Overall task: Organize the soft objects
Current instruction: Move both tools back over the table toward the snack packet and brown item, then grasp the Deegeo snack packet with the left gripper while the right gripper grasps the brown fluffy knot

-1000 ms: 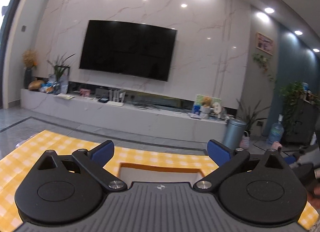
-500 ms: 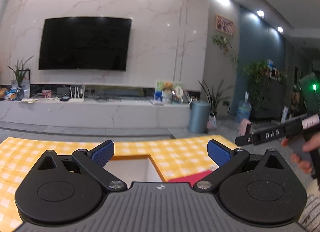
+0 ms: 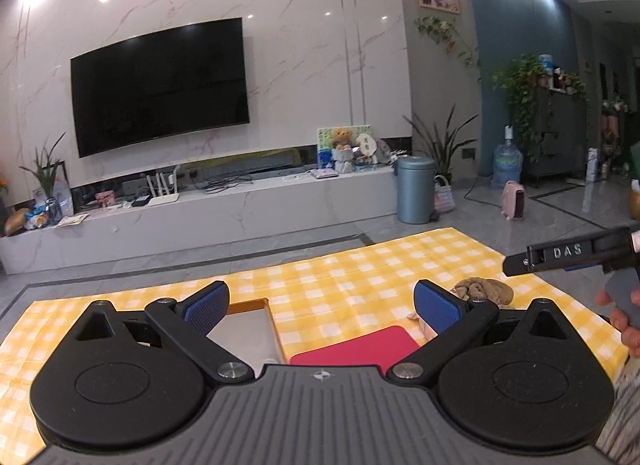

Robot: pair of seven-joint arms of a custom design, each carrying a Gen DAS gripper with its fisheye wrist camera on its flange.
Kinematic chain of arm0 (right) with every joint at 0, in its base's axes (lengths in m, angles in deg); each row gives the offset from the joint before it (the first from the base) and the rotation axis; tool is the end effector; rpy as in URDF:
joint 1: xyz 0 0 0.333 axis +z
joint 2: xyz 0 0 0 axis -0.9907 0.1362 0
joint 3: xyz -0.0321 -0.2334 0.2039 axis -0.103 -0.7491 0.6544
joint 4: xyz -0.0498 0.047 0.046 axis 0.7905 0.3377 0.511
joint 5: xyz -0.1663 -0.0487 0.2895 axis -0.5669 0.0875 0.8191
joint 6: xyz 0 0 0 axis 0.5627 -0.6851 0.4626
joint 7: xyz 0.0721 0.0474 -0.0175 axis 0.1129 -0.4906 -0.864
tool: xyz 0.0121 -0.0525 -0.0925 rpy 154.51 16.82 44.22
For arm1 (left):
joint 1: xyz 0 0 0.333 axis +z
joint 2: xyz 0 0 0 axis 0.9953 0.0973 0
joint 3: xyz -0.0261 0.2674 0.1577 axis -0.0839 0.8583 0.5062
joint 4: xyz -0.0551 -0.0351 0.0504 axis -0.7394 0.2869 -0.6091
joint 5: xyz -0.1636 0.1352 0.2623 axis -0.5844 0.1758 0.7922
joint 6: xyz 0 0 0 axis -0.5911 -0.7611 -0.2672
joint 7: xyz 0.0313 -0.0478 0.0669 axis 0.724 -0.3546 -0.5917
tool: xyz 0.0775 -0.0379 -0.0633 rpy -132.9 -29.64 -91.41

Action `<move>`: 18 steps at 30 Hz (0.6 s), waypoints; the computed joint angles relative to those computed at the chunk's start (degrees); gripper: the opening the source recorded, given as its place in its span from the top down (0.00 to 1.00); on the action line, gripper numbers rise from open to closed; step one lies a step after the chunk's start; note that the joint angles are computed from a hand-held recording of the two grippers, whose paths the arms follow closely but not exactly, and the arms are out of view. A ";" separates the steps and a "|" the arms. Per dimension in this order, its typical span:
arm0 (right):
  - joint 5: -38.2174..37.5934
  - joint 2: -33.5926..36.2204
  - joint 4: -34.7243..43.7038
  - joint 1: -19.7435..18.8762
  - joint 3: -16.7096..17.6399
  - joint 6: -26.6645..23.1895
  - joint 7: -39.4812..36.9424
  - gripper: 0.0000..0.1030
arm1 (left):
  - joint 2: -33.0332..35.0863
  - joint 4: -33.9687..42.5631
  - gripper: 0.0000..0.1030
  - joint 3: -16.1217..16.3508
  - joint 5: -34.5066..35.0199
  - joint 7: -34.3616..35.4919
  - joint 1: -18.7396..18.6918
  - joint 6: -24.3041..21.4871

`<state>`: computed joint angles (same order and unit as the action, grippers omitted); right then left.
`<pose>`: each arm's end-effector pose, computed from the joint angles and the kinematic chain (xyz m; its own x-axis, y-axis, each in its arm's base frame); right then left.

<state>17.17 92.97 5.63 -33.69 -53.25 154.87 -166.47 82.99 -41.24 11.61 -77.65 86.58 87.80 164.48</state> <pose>0.5644 0.4675 0.5079 -0.4459 -0.8658 -0.2269 -0.4301 0.4296 -0.7940 0.6055 -0.2399 0.5693 -0.5665 -0.8186 -0.0948 -0.2571 0.2848 -0.9235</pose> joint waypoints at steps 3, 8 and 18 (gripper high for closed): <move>-4.30 -5.60 -11.04 0.55 -1.34 5.67 9.38 0.03 | -0.77 1.72 0.00 11.93 3.21 -6.79 -10.82 -0.89; -8.81 -10.43 -20.32 -1.23 0.29 7.31 17.54 0.03 | 1.71 7.32 0.00 17.78 10.16 -9.39 -18.03 -3.41; -6.02 -10.58 -22.42 -5.21 3.90 1.56 13.33 0.03 | 16.10 34.06 0.00 23.13 18.52 -14.69 -28.51 -27.59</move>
<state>11.14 82.39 -16.79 -38.90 -49.35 156.43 -153.14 99.09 -7.17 34.73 -59.13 71.89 59.29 136.89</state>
